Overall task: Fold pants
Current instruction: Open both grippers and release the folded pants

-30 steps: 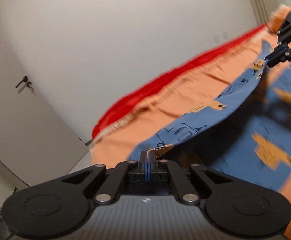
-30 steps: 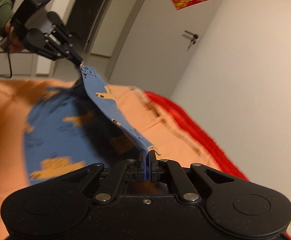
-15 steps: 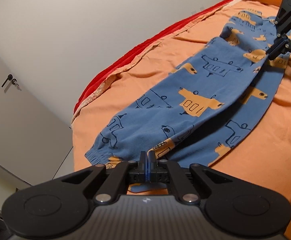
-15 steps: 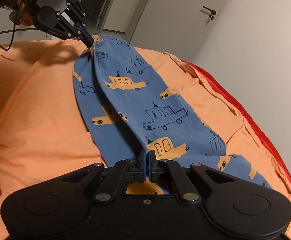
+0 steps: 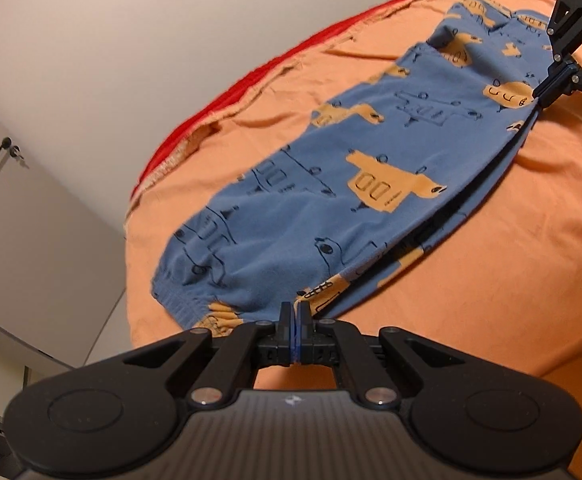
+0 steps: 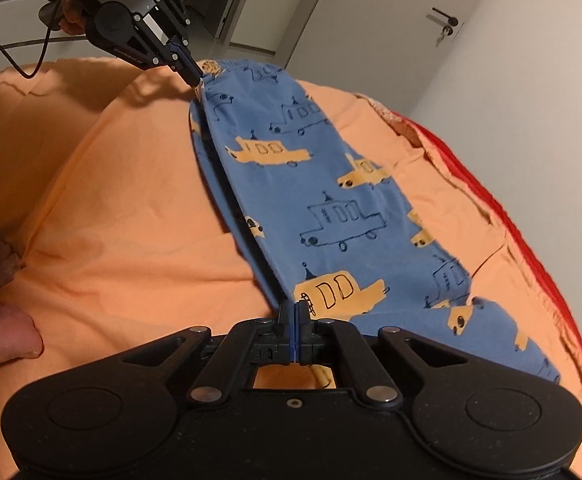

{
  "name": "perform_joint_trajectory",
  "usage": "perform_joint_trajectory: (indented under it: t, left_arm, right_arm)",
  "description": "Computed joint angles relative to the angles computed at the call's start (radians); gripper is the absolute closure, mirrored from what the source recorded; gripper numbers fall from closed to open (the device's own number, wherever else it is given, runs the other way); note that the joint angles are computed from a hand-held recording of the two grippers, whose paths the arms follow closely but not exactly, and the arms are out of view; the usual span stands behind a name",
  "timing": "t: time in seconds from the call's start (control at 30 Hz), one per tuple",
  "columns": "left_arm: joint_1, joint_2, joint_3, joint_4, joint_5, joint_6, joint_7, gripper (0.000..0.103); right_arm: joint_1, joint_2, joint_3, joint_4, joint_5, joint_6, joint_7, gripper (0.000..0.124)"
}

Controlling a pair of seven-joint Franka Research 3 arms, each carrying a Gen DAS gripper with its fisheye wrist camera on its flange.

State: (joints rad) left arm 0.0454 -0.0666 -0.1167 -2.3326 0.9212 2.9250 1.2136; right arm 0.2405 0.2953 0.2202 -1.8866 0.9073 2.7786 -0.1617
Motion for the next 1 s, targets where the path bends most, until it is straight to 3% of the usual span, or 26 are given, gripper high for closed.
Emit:
perform_joint_trajectory:
  t: [0.13, 0.17, 0.23, 0.27, 0.3, 0.43, 0.5, 0.63, 0.77, 0.87, 0.93, 1.0]
  left_arm:
    - [-0.014, 0.039, -0.003, 0.027, -0.032, -0.034, 0.012, 0.102]
    - [-0.021, 0.037, -0.004, 0.026, -0.052, -0.042, 0.006, 0.098]
    - [-0.036, 0.025, -0.001, 0.015, -0.198, -0.042, 0.065, 0.079]
    - [-0.042, 0.016, -0.003, 0.008, -0.241, -0.033, 0.061, 0.055]
    - [-0.042, 0.009, -0.006, 0.003, -0.246, -0.015, 0.028, 0.037]
    - [-0.056, 0.041, -0.033, 0.049, -0.194, 0.049, -0.132, 0.013]
    - [-0.077, 0.1, -0.039, 0.125, -0.031, 0.075, -0.293, 0.003]
    - [-0.197, 0.252, -0.004, 0.33, 0.216, 0.049, -0.491, 0.0]
    - [-0.268, 0.393, -0.024, 0.491, 0.117, 0.006, -0.379, 0.0]
    - [-0.327, 0.46, -0.012, 0.571, 0.105, -0.012, -0.305, 0.001]
    - [-0.361, 0.489, -0.003, 0.61, 0.092, -0.024, -0.255, 0.008]
    - [-0.368, 0.517, -0.022, 0.645, 0.021, -0.057, -0.157, 0.027]
  right_arm:
    - [-0.002, 0.025, 0.013, -0.001, 0.01, 0.034, 0.0, 0.122]
    - [-0.014, 0.017, 0.026, -0.006, 0.044, 0.039, -0.017, 0.115]
    - [-0.038, -0.003, 0.041, -0.016, 0.122, 0.036, -0.061, 0.086]
    - [-0.047, -0.016, 0.044, -0.024, 0.17, 0.038, -0.09, 0.067]
    - [-0.05, -0.028, 0.04, -0.032, 0.212, 0.046, -0.105, 0.057]
    - [-0.043, -0.051, -0.007, -0.04, 0.318, 0.115, -0.04, 0.035]
    - [-0.047, -0.052, -0.024, -0.035, 0.378, 0.158, 0.012, 0.025]
    - [-0.075, -0.041, -0.041, -0.002, 0.546, 0.206, 0.036, 0.022]
    - [-0.093, -0.002, -0.074, 0.054, 0.723, 0.215, 0.041, 0.021]
    - [-0.114, 0.044, -0.109, 0.093, 0.638, 0.146, 0.265, 0.021]
    - [-0.151, 0.081, -0.113, 0.136, 0.579, 0.06, 0.377, 0.022]
    - [-0.18, 0.126, -0.108, 0.191, 0.534, 0.005, 0.45, 0.031]
